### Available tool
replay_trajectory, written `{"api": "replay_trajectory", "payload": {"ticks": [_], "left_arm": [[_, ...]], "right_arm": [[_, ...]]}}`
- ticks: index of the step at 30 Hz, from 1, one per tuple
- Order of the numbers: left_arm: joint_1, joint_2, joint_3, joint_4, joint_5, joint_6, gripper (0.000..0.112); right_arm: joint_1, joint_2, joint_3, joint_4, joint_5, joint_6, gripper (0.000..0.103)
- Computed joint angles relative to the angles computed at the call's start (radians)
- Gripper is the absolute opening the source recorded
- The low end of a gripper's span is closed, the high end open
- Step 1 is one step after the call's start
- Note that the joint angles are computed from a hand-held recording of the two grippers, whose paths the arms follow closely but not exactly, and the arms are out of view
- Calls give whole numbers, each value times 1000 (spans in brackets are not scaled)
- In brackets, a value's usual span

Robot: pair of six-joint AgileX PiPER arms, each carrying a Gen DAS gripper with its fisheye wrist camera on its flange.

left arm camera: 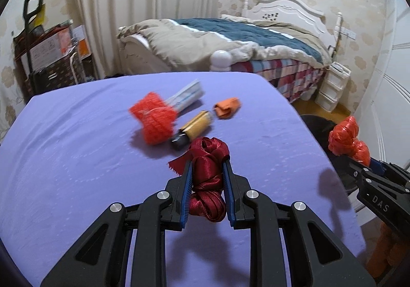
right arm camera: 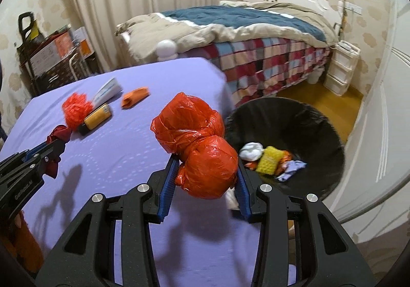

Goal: Collect trash
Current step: 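Carry the ribbon and orange bag over the bin and open both tools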

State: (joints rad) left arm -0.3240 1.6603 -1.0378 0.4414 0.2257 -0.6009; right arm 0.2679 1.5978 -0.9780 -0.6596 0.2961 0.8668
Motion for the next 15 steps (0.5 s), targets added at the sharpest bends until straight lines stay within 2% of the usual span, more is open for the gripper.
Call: {"api": "replay_trajectory", "payload": {"ticks": [10,15], "left_arm": [[-139,127,-193,48,55,-34,23],[-192,242,-360,-29,104,53,23]], "right_arm": [[-170,13,-20,54,-39,-78,40],[-252,47,-63,117,-49,-156,40]]}}
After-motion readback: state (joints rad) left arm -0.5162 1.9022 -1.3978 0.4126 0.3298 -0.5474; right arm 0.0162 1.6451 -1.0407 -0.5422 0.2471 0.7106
